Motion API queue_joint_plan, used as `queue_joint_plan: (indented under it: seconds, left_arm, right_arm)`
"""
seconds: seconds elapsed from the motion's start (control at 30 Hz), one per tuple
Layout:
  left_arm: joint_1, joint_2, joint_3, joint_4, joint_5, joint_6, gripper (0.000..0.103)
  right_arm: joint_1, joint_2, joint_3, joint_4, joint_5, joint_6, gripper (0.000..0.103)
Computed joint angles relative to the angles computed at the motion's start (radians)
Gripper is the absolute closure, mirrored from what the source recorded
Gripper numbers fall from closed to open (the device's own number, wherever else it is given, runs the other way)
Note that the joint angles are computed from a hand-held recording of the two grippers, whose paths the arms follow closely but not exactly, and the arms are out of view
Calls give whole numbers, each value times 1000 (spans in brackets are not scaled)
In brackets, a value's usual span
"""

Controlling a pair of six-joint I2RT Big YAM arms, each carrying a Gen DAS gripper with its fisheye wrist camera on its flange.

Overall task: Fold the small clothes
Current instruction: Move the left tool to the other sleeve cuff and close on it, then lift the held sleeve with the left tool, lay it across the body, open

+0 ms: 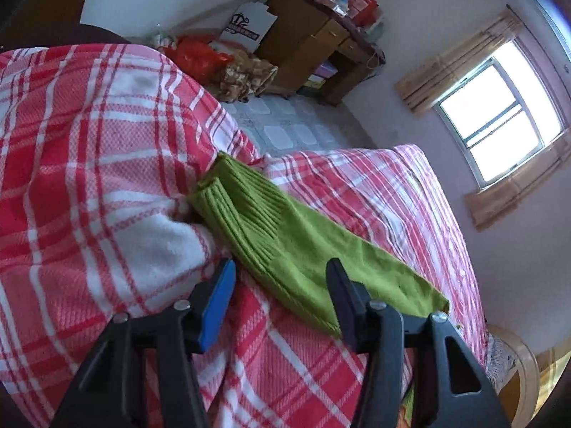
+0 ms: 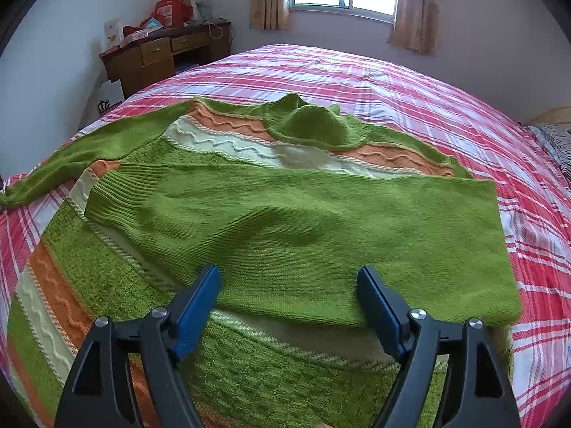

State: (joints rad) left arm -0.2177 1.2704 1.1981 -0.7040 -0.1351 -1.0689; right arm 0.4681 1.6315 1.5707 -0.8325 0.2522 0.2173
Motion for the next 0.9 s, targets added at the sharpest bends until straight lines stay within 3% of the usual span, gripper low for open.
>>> queue_joint_plan:
  seconds: [0.17, 0.23, 0.3, 0.37, 0.6, 0.9]
  left_arm:
    - [22, 29, 7, -12, -10, -2, 48]
    - [30, 41, 10, -8, -25, 8, 62]
    - [38, 45, 11, -4, -25, 24, 86]
    - [39, 38, 10, 5, -45, 50, 94]
    - [34, -24, 0, 92, -63, 131, 97]
    - [-25, 4, 135, 89, -108, 253, 98]
  right_arm:
    - [0, 0, 0, 1, -1, 0, 23]
    - [0, 0, 0, 1, -1, 0, 23]
    - [0, 0, 0, 1, -1, 0, 23]
    - [0, 0, 0, 1, -1, 0, 23]
    - [0, 0, 0, 1, 0, 1, 22]
    - [-3, 0, 0, 2, -6, 7, 22]
